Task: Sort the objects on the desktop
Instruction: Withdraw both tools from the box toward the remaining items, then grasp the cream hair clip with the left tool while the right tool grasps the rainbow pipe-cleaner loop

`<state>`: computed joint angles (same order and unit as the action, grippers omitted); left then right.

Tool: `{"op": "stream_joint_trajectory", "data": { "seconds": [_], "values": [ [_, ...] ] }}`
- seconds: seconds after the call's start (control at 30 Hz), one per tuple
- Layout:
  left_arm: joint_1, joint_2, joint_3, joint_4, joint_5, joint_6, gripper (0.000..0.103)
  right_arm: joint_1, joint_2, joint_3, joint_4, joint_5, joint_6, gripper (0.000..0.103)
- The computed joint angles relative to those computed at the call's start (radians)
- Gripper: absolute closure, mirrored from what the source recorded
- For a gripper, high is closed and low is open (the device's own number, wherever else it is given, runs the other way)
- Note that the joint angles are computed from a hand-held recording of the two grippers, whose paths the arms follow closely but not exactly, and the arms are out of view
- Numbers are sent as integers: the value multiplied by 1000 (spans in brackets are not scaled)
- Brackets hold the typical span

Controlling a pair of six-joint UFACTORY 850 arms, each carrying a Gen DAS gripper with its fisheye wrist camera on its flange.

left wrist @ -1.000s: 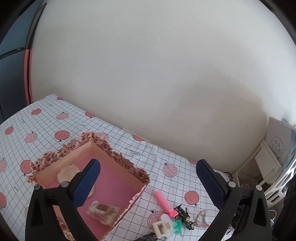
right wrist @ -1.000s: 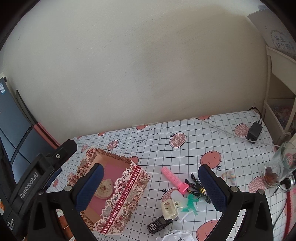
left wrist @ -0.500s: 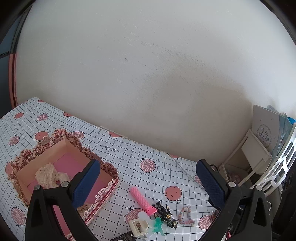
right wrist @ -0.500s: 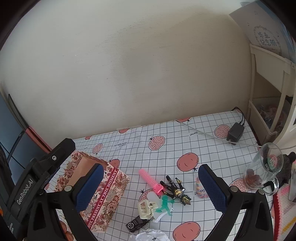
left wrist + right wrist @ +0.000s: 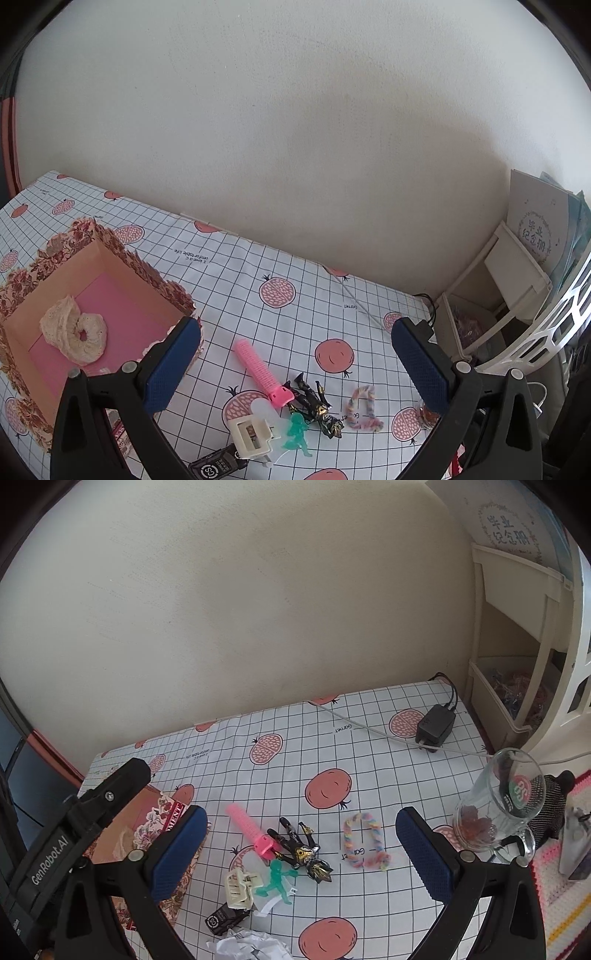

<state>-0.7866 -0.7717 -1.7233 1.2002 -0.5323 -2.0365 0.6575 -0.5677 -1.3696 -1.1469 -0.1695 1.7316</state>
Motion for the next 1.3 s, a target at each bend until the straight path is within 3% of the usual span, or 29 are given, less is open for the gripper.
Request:
{"op": "stream_joint_trajectory", "data": {
  "seconds": [0.27, 0.53, 1.0, 1.3],
  "values": [
    [21, -89, -97, -239, -1, 235, 0, -27, -73, -45, 512, 11, -491, 0],
    [42, -181, -197, -529, -29, 512, 0, -65, -148, -83, 849, -34, -768, 0],
    [67, -276, -280, -796, -94, 729, 0, -92, -242, -132, 1076, -82, -932, 0],
    [69, -288, -269, -866, -108, 747, 0, -92, -282, -162, 1038, -128, -876, 0]
  ]
}}
